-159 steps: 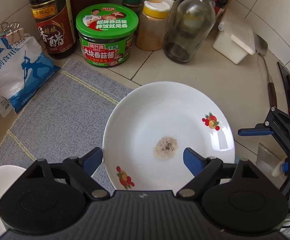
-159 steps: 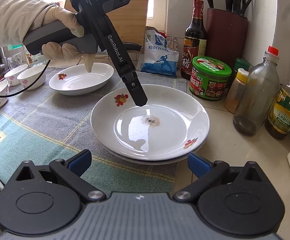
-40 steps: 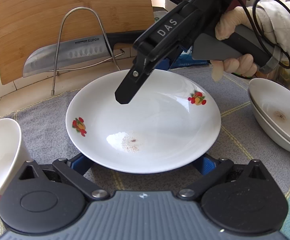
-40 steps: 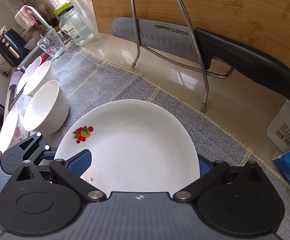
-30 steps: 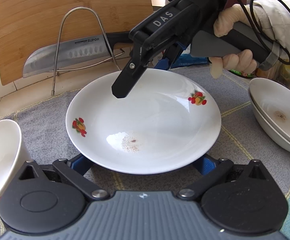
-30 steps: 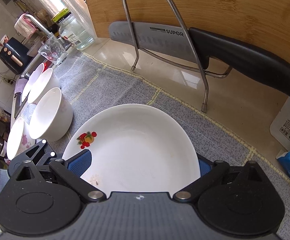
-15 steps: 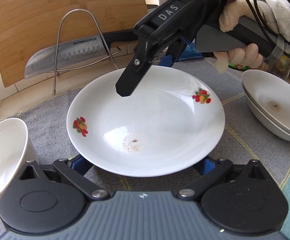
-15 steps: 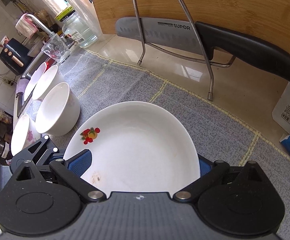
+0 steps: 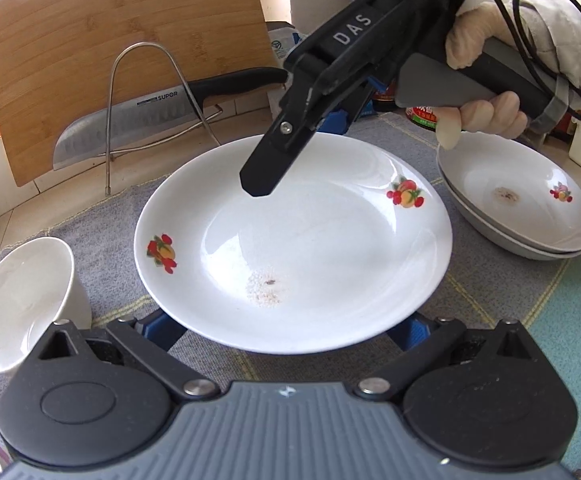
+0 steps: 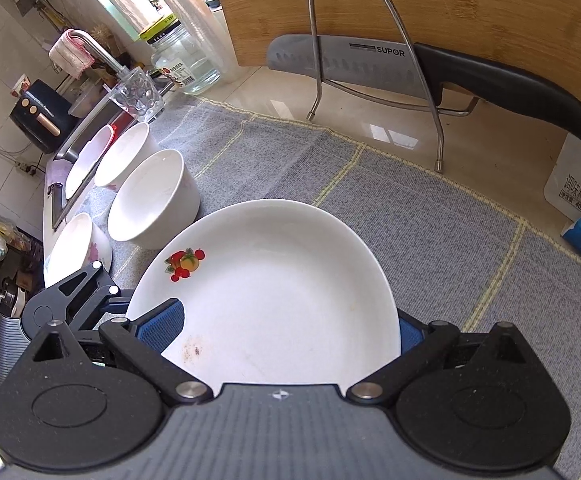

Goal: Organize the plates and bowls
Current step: 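Lift the floral plate with the right tool and carry it toward the plate stack, then lower the floral plate onto the stacked plates with the right tool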

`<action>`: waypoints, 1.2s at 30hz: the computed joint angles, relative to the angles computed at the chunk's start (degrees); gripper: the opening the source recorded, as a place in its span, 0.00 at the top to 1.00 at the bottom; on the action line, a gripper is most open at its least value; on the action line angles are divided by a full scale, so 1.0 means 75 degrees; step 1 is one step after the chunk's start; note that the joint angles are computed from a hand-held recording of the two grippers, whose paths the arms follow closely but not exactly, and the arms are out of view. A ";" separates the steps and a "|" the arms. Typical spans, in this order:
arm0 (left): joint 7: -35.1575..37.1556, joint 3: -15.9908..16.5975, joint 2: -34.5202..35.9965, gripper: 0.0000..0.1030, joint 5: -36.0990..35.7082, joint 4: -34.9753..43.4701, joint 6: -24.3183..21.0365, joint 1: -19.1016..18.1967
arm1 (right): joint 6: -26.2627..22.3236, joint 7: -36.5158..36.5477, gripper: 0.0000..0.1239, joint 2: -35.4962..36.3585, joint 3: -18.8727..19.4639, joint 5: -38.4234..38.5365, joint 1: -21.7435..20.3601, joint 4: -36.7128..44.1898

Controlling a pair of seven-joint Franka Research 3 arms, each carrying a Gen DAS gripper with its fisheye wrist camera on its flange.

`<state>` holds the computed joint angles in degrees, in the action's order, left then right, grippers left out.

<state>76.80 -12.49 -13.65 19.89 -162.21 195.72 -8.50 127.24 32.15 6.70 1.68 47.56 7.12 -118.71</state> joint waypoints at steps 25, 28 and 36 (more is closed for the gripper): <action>-0.0593 0.2301 -0.0337 0.02 0.1590 0.0314 -0.0430 -0.3157 | 0.0571 -0.0083 0.17 -0.2532 -0.0801 0.0264 -0.0248 -0.2462; -0.0804 0.2888 -0.0113 0.02 0.1980 0.0545 -0.0422 -0.3841 | 0.0658 0.0008 0.17 -0.2797 -0.0926 0.0160 -0.0348 -0.2723; -0.1491 0.4141 0.0312 0.02 0.2921 0.1060 -0.0476 -0.5408 | 0.0799 0.0170 0.17 -0.3216 -0.1220 -0.0052 -0.0622 -0.3199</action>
